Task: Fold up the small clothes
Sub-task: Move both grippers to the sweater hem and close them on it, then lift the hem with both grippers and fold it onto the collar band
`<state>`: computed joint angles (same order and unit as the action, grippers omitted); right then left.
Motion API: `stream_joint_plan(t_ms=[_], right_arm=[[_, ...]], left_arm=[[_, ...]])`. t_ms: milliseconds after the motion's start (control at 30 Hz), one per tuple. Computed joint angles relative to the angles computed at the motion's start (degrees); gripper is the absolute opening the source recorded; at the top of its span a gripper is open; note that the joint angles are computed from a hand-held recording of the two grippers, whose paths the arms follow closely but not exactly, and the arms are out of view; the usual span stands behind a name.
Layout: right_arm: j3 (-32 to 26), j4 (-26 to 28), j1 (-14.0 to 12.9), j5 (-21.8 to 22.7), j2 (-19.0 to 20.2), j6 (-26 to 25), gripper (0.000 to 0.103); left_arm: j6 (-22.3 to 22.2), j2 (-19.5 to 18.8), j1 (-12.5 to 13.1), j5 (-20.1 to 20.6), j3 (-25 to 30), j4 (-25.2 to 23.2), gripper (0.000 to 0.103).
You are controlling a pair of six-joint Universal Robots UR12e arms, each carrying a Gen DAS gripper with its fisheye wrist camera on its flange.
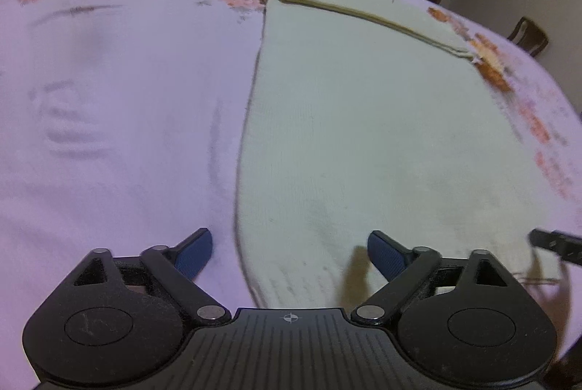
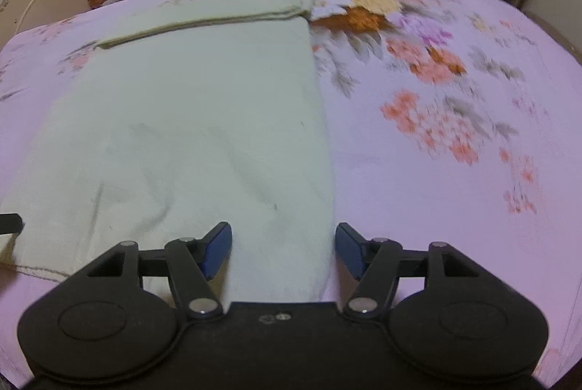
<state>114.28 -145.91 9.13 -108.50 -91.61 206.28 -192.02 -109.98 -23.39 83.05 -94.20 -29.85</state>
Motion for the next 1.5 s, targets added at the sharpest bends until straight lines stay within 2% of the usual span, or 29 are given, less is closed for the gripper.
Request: stream_joint_plan(t_ms=[33,100,133,200,233,300,367,400,433,633,800,967,1167,1500], right_arm=[[0.2,0.1,-0.1,0.2,-0.1,0.6,0.062],[0.5,0.5,-0.3,0.8,-0.4,1.5,0.062],[0.5,0.6,-0.3,1.4,-0.5,1.9,0.062],[0.3,0.8,-0.5,2.6,-0.5,2.1,0.054],[0.2,0.9,-0.6,3.2,-0.5,2.1,0.048],[0.3,0.6,-0.9,5.1,-0.6,2.3,0.038],[0.3,0.5,-1.2,6.1,-0.7,2.5,0.018],[0.4,0.4,-1.5,7.6,-0.9,2.6,0.012],[0.6,-0.1,-2.2,10.3,-1.2,3.3,0.009],[0.7,-5.7,-3.2,14.2,-1.5,2.4,0.008],[-0.8,-10.0,-3.9,14.7,-0.3,0.6,0.008],[-3.0,-14.4,-5.5,16.0,1.7,-0.4,0.008],[-7.7,-17.7,-7.8,17.8,6.3,-2.7,0.008],[-16.6,-19.9,-11.2,21.4,15.5,-3.3,0.008]], left_arm=[[-0.3,0.1,0.1,-0.6,-0.1,0.3,0.076],[-1.4,0.0,0.5,-2.4,-0.1,0.5,0.057],[-1.9,-0.1,0.6,-2.7,0.0,0.5,0.054],[-3.1,-0.3,0.8,-3.1,0.2,0.6,0.047],[-3.2,-0.4,0.8,-3.3,0.3,0.4,0.044],[-2.9,-0.4,1.0,-4.4,0.5,-0.2,0.026],[-2.5,-0.6,1.4,-6.3,1.1,-1.7,0.012],[-2.9,-0.8,1.7,-7.4,1.5,-2.2,0.009],[-3.2,-0.9,1.8,-8.1,1.7,-2.3,0.009],[-2.5,-2.0,2.0,-10.4,3.3,2.9,0.009],[-3.6,-4.5,2.0,-11.2,7.3,5.9,0.009],[-5.2,-7.7,1.7,-10.2,12.5,8.0,0.009],[-10.0,-13.6,1.7,-9.1,21.1,7.7,0.008],[-12.7,-24.7,0.9,-5.5,38.3,4.4,0.008]])
